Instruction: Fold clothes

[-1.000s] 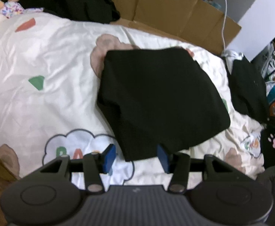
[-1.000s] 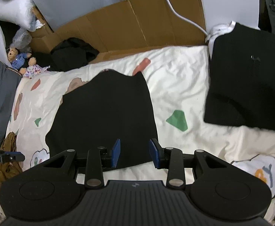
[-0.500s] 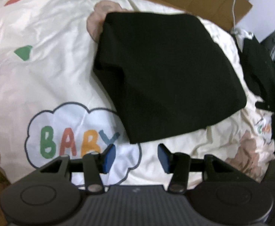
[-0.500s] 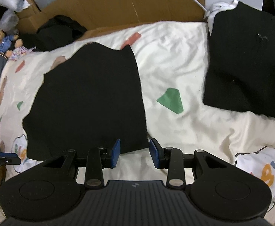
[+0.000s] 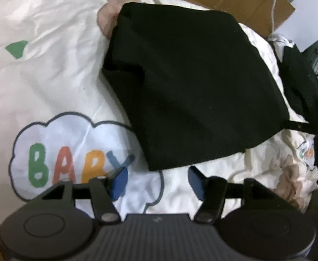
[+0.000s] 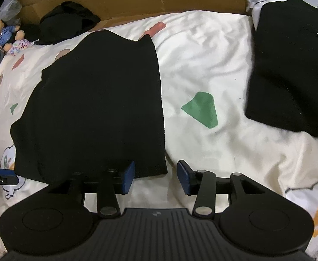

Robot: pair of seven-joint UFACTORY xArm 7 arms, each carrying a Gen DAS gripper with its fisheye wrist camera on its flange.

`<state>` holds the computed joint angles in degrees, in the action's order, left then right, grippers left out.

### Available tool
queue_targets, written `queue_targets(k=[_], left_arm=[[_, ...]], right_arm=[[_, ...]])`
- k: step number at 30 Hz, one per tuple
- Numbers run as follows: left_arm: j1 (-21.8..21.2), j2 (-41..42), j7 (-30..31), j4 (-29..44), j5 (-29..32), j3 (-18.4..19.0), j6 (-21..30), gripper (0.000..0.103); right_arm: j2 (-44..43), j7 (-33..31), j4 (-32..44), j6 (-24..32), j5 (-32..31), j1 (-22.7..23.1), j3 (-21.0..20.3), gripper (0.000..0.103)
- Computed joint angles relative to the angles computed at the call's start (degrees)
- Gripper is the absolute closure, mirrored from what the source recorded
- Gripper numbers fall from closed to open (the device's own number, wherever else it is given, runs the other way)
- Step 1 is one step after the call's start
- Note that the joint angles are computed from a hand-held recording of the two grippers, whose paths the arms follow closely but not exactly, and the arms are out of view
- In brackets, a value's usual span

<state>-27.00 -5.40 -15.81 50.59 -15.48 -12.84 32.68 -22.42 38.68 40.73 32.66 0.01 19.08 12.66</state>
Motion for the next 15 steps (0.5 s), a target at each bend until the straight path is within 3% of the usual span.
queue_targets(k=[3, 4, 5, 6, 8, 15], left_arm=[[0.0, 0.7, -0.9, 0.3, 1.5, -0.2, -0.6, 0.049], [-0.1, 0.9, 0.3, 0.2, -0.2, 0.0, -1.1, 0.062], [-0.3, 1.1, 1.5, 0.1, -1.8, 0.2, -1.4, 0.081], [-0.4, 1.2, 2.5, 0.2, -3.3, 0.3, -1.2, 0.090], [-0.3, 1.2, 2.4, -0.1, -4.5, 0.3, -1.0, 0.094], [-0.2, -1.2, 2.9, -2.1, -3.6, 0.4, -0.4, 0.097]], right_arm=[[0.3, -2.1, -1.1, -3.3, 1.3, 1.0, -1.0, 0.058], [0.4, -2.9, -1.1, -3.3, 1.6, 1.2, -1.2, 0.070], [0.5, -3.4, -1.0, -3.1, 1.6, 1.3, -1.2, 0.086], [0.6, -3.4, -0.8, -2.7, 1.2, 0.9, -0.9, 0.089], [0.4, -3.2, -0.6, -2.0, 0.0, 0.3, -0.4, 0.095], [-1.2, -4.6, -0.2, -0.3, -0.1, -0.4, -0.9, 0.097]])
